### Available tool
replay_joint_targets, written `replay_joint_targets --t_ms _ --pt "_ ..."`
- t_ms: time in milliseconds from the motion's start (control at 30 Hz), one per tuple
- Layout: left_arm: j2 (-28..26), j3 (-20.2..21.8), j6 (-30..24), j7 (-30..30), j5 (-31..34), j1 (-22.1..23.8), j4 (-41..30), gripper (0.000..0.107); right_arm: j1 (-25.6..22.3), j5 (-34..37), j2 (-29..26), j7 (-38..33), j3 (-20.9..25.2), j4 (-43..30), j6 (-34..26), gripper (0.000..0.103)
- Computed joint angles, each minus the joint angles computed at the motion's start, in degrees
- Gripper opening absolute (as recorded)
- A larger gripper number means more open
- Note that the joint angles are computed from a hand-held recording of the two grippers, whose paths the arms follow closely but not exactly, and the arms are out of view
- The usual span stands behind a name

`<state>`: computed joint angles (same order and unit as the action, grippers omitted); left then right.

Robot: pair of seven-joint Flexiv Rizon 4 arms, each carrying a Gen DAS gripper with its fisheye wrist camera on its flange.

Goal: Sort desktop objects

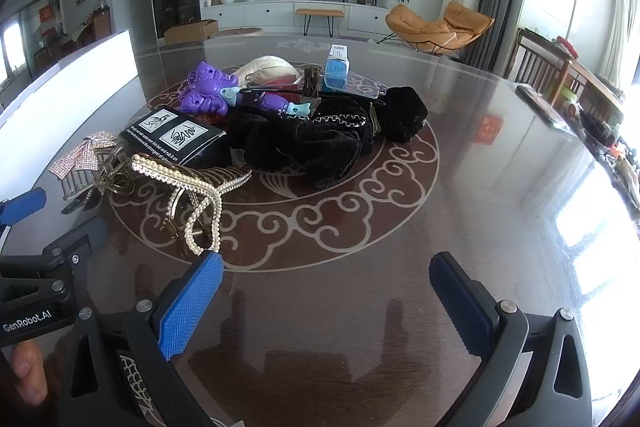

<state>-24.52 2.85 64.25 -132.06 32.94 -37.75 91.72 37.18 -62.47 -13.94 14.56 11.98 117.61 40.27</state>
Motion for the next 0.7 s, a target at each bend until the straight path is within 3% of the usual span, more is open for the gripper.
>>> replay_joint_targets --t_ms 700 --pt "-0.47 -0.19 -1.34 0.22 0.49 -0.15 -0.93 0.103 0.11 1.17 -0.22 -1.12 -0.02 -0.16 -0.28 0.103"
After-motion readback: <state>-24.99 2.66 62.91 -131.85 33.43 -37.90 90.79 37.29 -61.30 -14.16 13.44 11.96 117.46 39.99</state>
